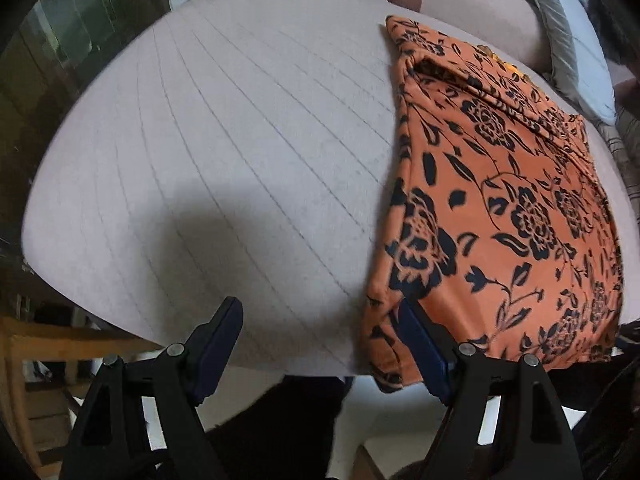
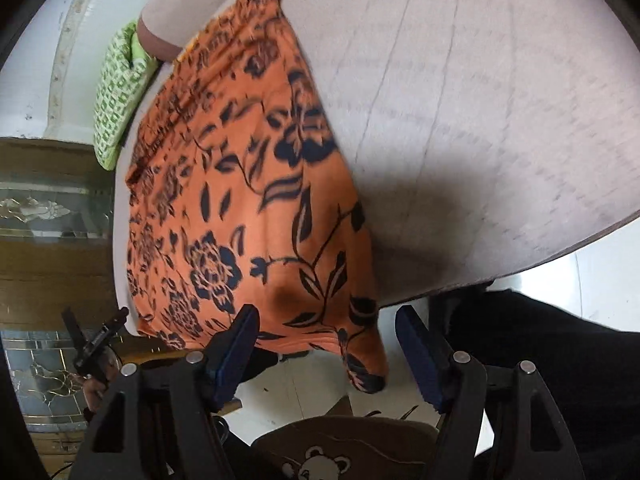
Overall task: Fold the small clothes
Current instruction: 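Grasp the blouse hem with both tools and lift it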
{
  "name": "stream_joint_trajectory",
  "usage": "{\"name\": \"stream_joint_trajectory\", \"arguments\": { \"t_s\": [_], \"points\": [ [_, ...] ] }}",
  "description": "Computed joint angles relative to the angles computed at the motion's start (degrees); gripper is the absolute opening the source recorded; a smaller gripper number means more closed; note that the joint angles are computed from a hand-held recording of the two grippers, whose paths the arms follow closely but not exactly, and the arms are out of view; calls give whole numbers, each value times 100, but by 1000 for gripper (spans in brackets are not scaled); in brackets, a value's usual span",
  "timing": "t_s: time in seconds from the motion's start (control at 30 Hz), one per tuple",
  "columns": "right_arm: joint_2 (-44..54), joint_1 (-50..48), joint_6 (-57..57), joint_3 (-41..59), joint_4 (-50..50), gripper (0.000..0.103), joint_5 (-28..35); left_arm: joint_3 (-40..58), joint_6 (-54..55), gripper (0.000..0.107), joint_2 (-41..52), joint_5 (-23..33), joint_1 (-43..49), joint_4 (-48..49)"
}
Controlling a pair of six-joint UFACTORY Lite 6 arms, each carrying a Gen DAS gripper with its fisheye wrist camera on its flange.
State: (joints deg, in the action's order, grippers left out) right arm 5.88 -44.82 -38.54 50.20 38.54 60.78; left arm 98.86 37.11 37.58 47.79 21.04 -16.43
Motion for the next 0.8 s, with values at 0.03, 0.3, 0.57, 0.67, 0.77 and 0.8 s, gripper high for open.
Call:
{"name": "stream_joint_trajectory", "arguments": {
  "t_s": [0.03, 0.3, 0.57, 0.67, 0.77, 0.8],
  "points": [
    [10, 111, 18, -51, -29, 68, -98, -58, 76, 80, -9, 25, 4, -76],
    [-625, 857, 216, -326, -437, 12, -597, -263, 404, 63, 132, 199, -135, -340],
    [-1368, 787, 10, -65, -3, 9, 40, -803, 920, 20, -146, 130, -117, -654],
    [-1352, 605, -34, 51, 298, 9, 292, -378, 961, 12, 129, 658, 161, -986],
    [-1392, 429, -67, 88, 537, 9, 528, -123, 1109, 11, 212, 1089, 432, -1236],
    [-1417, 297, -113, 133, 679, 9, 682, -73, 1179, 11, 207, 1211, 506, -1324]
  ]
}}
